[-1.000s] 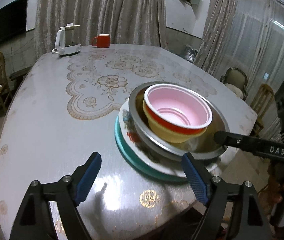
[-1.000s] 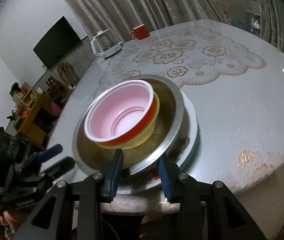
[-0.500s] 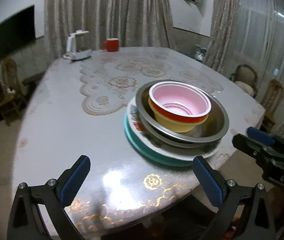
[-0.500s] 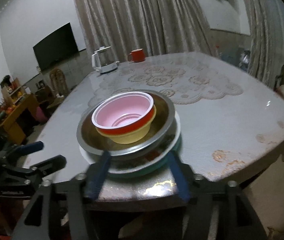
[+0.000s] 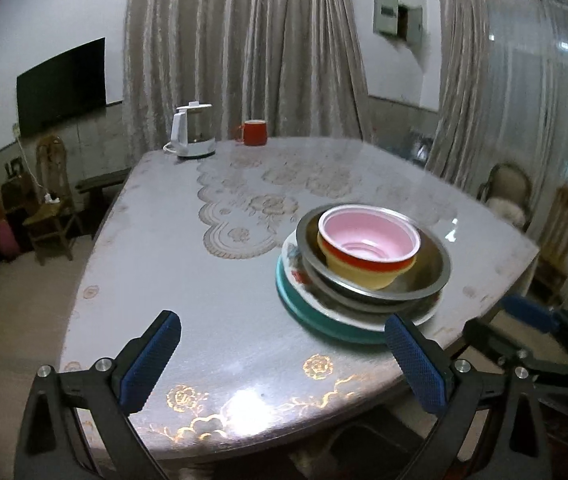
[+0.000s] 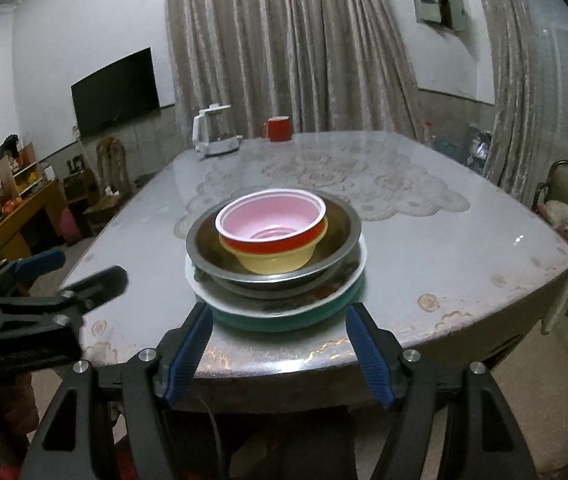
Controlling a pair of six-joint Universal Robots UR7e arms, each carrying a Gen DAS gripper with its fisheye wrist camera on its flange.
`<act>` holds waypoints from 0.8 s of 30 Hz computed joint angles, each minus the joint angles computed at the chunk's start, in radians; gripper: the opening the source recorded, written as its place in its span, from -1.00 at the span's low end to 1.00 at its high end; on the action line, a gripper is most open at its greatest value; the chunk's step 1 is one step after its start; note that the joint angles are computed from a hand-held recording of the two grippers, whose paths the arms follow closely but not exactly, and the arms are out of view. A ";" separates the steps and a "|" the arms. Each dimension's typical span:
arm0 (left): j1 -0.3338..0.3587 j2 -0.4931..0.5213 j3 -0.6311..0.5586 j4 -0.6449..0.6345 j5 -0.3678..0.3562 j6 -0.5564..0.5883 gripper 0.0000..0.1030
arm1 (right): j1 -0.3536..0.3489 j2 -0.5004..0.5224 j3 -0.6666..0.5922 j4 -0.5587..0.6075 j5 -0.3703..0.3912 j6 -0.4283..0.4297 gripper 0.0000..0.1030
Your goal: Organize plates and bowls
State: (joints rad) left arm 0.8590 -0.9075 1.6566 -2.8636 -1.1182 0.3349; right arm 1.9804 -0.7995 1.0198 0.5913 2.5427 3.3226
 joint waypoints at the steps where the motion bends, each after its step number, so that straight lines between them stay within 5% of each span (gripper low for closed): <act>1: -0.005 0.000 0.001 -0.001 0.010 -0.002 0.99 | 0.004 0.001 -0.001 -0.001 0.005 -0.002 0.38; 24: -0.026 -0.003 0.026 0.029 0.028 0.012 0.99 | 0.003 0.000 0.012 0.034 -0.011 0.039 0.39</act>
